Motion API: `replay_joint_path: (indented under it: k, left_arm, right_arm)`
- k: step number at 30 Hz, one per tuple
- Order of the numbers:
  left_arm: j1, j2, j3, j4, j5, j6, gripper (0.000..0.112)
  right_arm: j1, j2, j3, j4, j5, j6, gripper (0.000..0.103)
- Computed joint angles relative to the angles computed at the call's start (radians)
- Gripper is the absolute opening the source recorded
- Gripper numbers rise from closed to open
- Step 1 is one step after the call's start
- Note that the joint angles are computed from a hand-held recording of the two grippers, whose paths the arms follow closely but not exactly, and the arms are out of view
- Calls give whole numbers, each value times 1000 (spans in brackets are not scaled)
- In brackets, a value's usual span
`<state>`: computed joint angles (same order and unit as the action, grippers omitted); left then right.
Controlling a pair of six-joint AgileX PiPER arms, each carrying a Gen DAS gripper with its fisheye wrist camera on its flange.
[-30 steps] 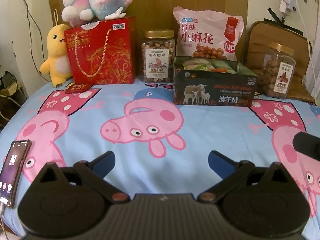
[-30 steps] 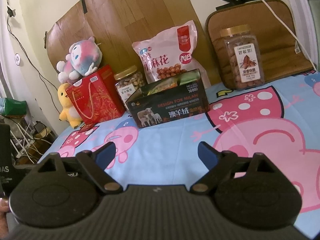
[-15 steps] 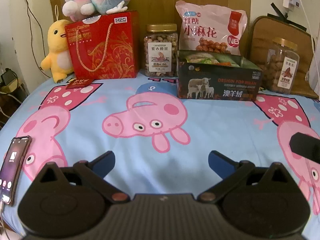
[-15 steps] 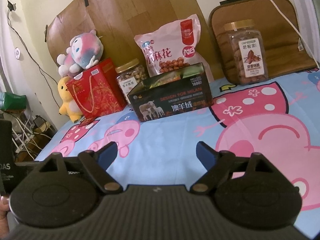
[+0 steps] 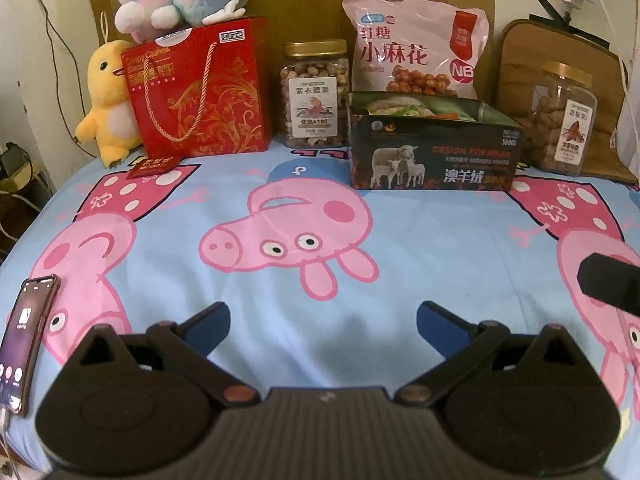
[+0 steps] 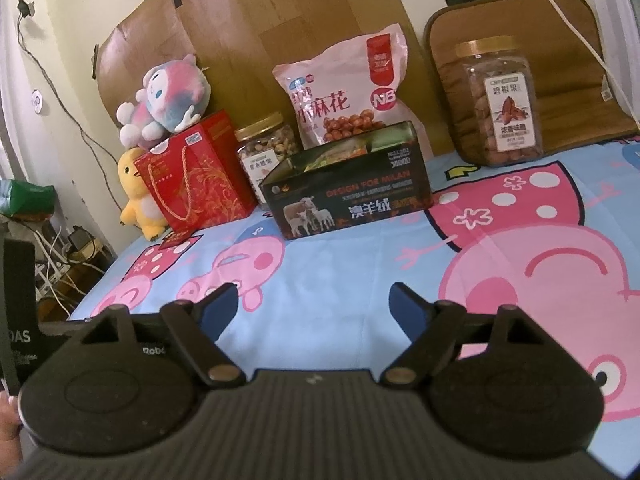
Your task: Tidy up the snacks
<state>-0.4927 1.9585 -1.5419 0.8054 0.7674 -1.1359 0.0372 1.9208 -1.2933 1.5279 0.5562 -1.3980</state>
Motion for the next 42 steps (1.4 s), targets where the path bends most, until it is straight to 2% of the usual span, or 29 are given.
replay_joint_path:
  k: [42]
  left_arm:
    - [-20,9,-40,-125,11,82,103]
  right_arm:
    - [-14,-20,26,62,-5,-51,83]
